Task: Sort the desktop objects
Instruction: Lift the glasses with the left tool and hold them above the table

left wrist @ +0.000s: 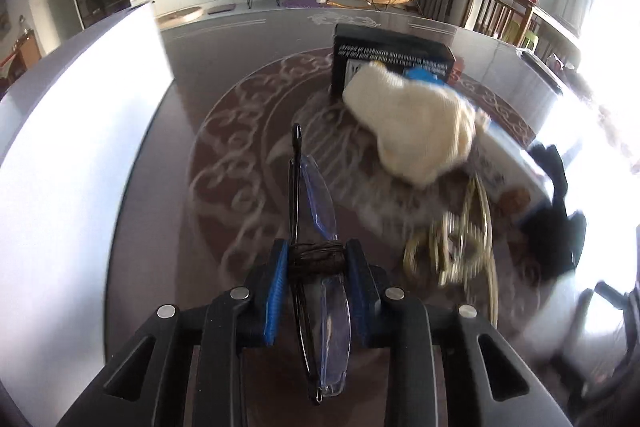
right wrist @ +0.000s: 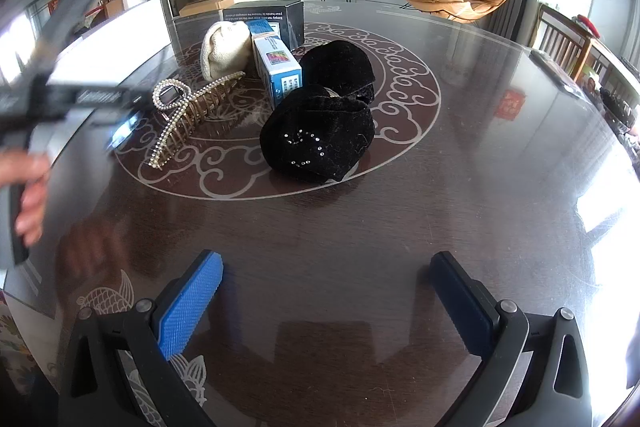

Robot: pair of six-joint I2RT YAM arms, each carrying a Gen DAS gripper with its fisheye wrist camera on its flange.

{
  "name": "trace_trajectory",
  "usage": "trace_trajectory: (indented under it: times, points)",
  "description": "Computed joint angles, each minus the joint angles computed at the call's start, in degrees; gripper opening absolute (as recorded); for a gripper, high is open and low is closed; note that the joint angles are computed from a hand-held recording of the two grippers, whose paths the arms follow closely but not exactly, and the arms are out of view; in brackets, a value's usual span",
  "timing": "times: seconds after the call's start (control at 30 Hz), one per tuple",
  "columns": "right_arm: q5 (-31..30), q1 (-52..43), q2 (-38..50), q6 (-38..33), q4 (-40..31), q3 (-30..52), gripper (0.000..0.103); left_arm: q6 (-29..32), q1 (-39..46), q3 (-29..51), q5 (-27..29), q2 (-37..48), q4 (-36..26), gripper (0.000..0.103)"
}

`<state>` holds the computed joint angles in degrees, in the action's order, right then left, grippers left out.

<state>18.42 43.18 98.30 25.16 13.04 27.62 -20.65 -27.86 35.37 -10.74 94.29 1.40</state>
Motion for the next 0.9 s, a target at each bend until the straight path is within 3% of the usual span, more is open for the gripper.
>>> trace_trajectory:
  times: [0.13, 0.27, 0.33, 0.37, 0.4, 0.5, 0.7, 0.9]
  points:
    - [0.15, 0.03, -0.03, 0.18, -0.11, 0.01, 0.103, -0.66, 0.08, -12.74, -0.43, -10.94, 4.26, 0.03]
    - [0.34, 0.13, -0.37, 0.48, -0.54, -0.01, 0.103, -0.04, 0.36, -15.72, -0.49, -13.18, 6.17, 0.032]
    - [0.45, 0.21, -0.27, 0.56, -0.54, 0.04, 0.103, 0.18, -0.6, -15.32, -0.96, -12.48, 6.48, 0.046]
    - [0.55, 0.07, -0.41, 0.73, -0.64, -0.03, 0.103, -0.2, -1.66, -14.54, -2.42, -11.24, 6.28, 0.069]
    - [0.86, 0.29, -0.53, 1.26, -0.91, -0.04, 0.103, -1.59, -3.13, -13.3, -5.0, -9.42, 4.85, 0.083]
    - [1.25, 0.61, -0.44, 1.86, -1.2, 0.14, 0.103, -3.03, -3.4, -12.75, -6.22, -9.75, 3.18, 0.084]
    - [1.23, 0.6, -0.47, 1.85, -1.23, 0.14, 0.103, -3.19, -1.38, -11.76, -4.85, -9.79, 0.69, 0.1]
    - [1.58, 0.74, -0.5, 2.42, -1.51, 0.22, 0.103, -2.96, -1.29, -11.64, -4.78, -9.7, 0.61, 0.101]
